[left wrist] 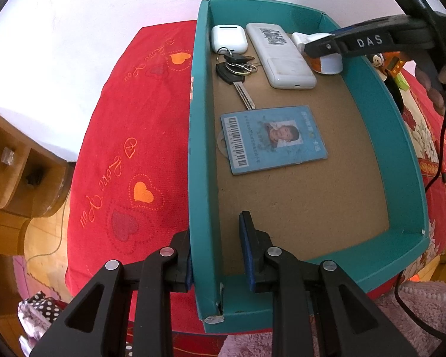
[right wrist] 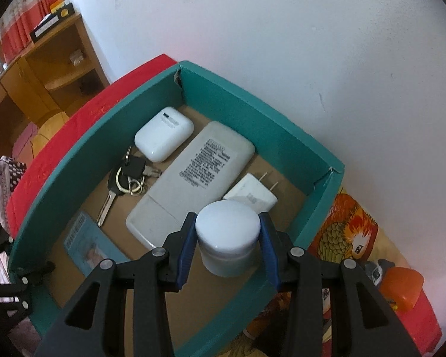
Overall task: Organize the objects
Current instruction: 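Carry the white jar into the teal tray with the right tool, then open the right tool to release the jar beside the charger plug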
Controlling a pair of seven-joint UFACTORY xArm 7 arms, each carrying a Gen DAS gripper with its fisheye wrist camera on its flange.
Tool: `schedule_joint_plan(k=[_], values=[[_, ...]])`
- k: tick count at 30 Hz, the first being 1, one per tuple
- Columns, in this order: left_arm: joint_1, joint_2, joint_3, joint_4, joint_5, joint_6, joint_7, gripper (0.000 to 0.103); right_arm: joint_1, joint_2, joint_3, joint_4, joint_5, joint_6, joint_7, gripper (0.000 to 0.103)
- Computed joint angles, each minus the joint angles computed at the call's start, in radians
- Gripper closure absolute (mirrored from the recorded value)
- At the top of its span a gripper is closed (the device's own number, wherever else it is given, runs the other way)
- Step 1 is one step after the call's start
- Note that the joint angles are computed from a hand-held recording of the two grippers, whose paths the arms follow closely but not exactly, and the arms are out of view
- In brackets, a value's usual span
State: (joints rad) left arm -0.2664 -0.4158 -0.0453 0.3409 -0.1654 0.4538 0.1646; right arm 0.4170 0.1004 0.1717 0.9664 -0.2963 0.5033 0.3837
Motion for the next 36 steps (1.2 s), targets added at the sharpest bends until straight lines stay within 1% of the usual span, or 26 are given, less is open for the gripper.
schedule_joint_plan(k=[3,6,13,16,18,22,25,27,29,32,33,36], values=[[-0.001,0.000,0.004,0.000,-0.002,0.000,0.004,0.079,-0.003,-0.002,0.003,-0.008,0.018,-0.008,-0.012,0.063],[-0.002,0.004,0.001,0.004,-0.003,0.000,0.000,0.079,0.000,0.007,0.005,0.004,0.030,0.008,-0.015,0.063],[-0.002,0.003,0.001,0.005,-0.003,0.002,0.002,0.079,0.008,0.002,0.002,-0.001,0.020,0.001,0.014,0.061],[-0.002,0.002,0.001,0.004,-0.003,0.002,0.002,0.079,0.001,-0.031,0.003,-0.024,0.029,-0.024,0.024,0.060],[-0.002,0.003,0.001,0.005,-0.004,0.002,0.002,0.079,-0.007,-0.062,0.005,-0.045,0.053,-0.046,0.022,0.058],[-0.002,0.001,0.003,0.003,-0.004,0.002,0.005,0.079,-0.024,-0.129,0.011,-0.093,0.079,-0.068,0.028,0.057],[-0.002,0.002,0.002,0.004,-0.005,0.001,0.004,0.079,-0.037,-0.177,0.012,-0.128,0.117,-0.069,-0.003,0.057],[-0.002,0.003,0.002,0.004,-0.005,0.000,0.004,0.079,-0.050,-0.199,0.009,-0.133,0.127,-0.047,-0.039,0.057],[-0.001,-0.011,0.002,0.000,-0.004,0.009,0.003,0.079,-0.077,-0.218,0.007,-0.129,0.084,-0.005,-0.041,0.057],[-0.002,-0.012,0.003,-0.001,-0.004,0.009,0.004,0.079,-0.102,-0.225,-0.008,-0.118,0.090,0.057,-0.115,0.056],[-0.002,-0.011,0.003,0.000,-0.004,0.009,0.004,0.079,-0.110,-0.234,-0.013,-0.119,0.088,0.092,-0.147,0.055],[-0.002,-0.011,0.003,0.000,-0.004,0.008,0.003,0.079,-0.136,-0.231,-0.008,-0.106,0.006,0.190,-0.202,0.054]])
